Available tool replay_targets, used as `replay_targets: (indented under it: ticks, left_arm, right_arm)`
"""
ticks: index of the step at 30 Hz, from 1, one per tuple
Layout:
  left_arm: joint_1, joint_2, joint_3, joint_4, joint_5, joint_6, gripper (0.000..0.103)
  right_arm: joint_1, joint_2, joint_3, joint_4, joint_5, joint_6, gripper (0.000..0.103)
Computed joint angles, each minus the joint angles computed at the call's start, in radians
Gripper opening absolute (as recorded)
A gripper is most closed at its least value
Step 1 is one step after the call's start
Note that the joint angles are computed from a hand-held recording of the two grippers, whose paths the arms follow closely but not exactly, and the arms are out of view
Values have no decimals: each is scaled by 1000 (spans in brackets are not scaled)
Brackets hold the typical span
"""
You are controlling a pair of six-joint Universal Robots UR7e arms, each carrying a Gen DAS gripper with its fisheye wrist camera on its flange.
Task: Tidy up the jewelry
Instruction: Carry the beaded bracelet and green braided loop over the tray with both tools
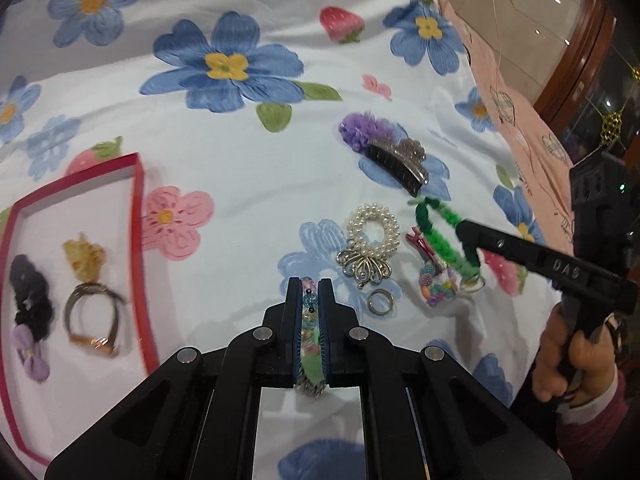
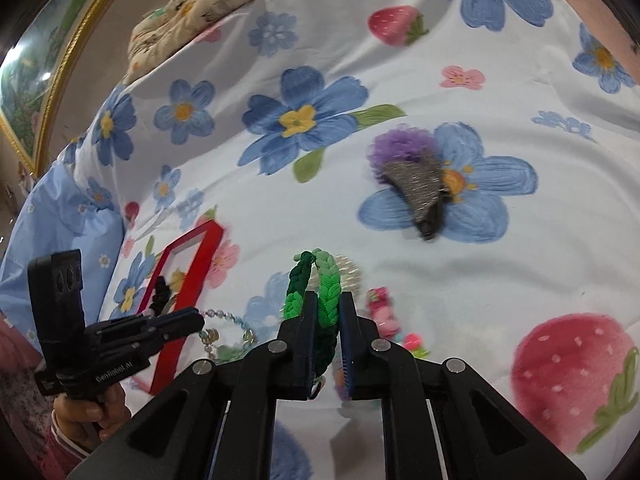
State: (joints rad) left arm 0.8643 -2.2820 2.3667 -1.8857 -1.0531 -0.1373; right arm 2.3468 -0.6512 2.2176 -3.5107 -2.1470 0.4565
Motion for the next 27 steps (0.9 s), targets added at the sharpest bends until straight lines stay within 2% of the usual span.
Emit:
replay_targets:
  ticks: [17, 27]
  left_arm:
    - [-78, -227, -116, 241, 97, -143, 6]
    - [-75, -296, -178, 342, 159, -184, 6]
  right_arm:
    - [79, 95, -132, 84, 100, -15, 10]
    - [105, 174, -248, 156, 171, -34, 10]
